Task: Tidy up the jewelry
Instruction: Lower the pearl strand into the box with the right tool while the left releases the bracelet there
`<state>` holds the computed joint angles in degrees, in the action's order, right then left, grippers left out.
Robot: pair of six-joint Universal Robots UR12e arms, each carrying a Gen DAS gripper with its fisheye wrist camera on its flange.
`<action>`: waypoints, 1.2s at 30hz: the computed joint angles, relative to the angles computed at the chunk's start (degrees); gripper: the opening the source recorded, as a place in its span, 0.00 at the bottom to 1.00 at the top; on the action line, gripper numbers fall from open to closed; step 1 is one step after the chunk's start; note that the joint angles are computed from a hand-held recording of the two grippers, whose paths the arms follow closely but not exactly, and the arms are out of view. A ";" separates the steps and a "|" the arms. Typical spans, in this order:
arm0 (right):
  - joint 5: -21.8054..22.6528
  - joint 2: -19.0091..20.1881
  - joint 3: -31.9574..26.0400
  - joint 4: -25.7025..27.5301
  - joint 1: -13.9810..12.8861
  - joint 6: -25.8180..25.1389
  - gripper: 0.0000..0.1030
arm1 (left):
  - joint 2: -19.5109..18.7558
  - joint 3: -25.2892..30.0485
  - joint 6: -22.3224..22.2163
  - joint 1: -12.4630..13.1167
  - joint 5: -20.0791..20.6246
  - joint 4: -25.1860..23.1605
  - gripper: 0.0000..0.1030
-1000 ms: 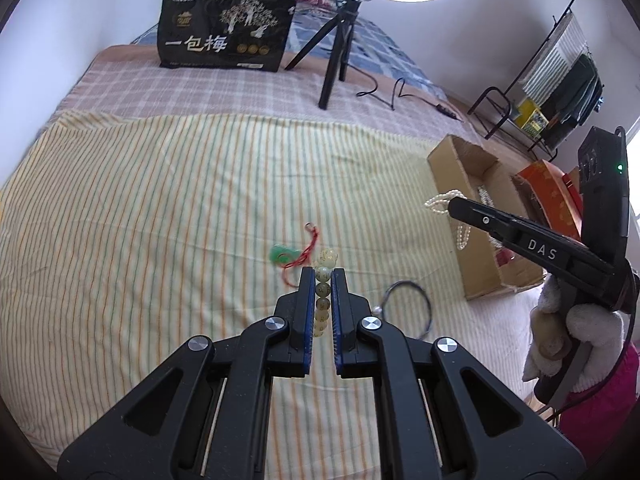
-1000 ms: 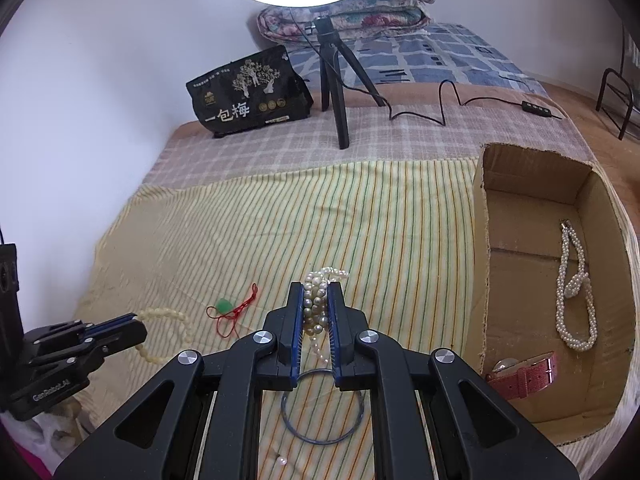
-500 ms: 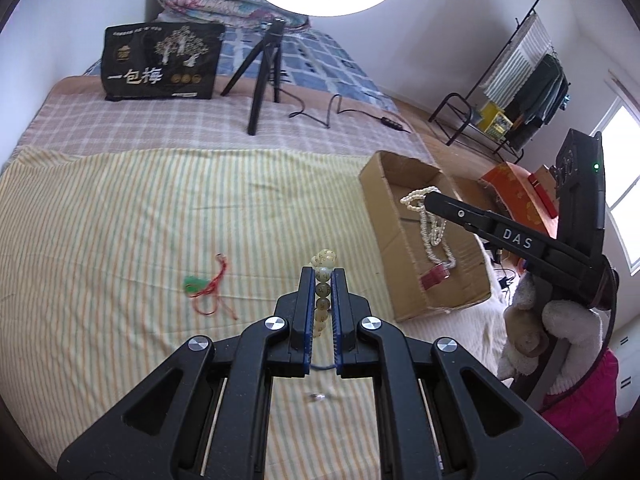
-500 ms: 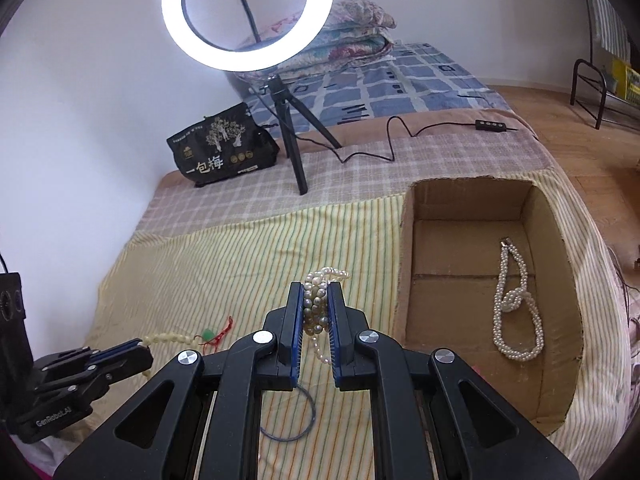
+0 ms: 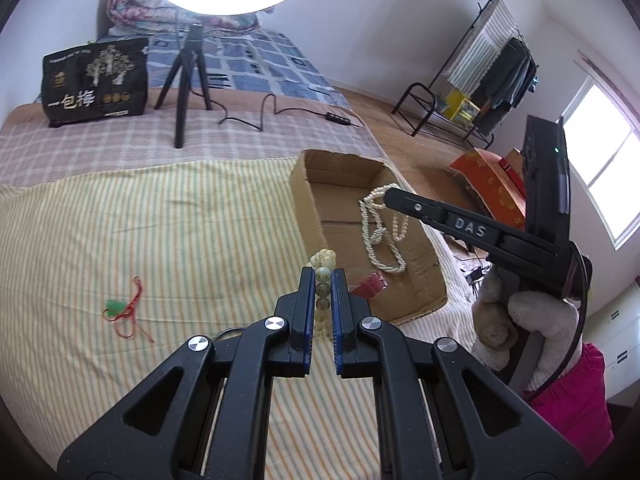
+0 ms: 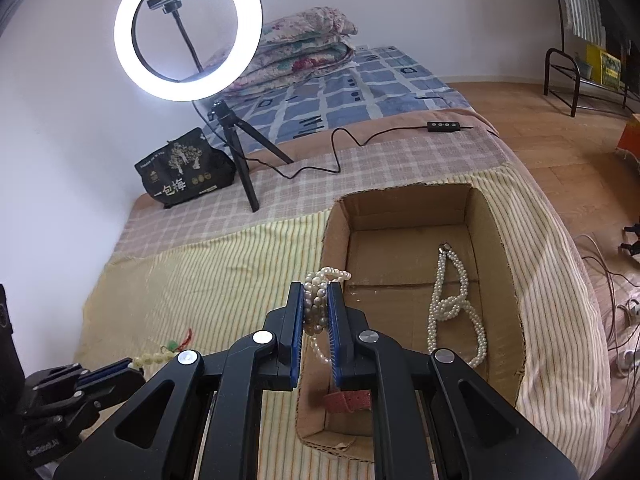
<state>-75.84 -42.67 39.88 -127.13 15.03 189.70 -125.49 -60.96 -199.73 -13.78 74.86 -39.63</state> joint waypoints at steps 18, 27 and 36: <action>-0.66 5.07 -8.11 4.08 -2.00 1.79 0.09 | -8.29 12.44 0.14 -2.25 -1.61 -5.10 0.05; -1.20 7.73 -12.36 7.30 -2.46 2.57 0.09 | -11.87 17.47 0.45 -2.89 -1.23 -9.06 0.05; -2.12 9.21 -14.84 9.89 -2.58 1.71 0.10 | -13.32 19.52 1.04 -3.50 0.31 -9.19 0.05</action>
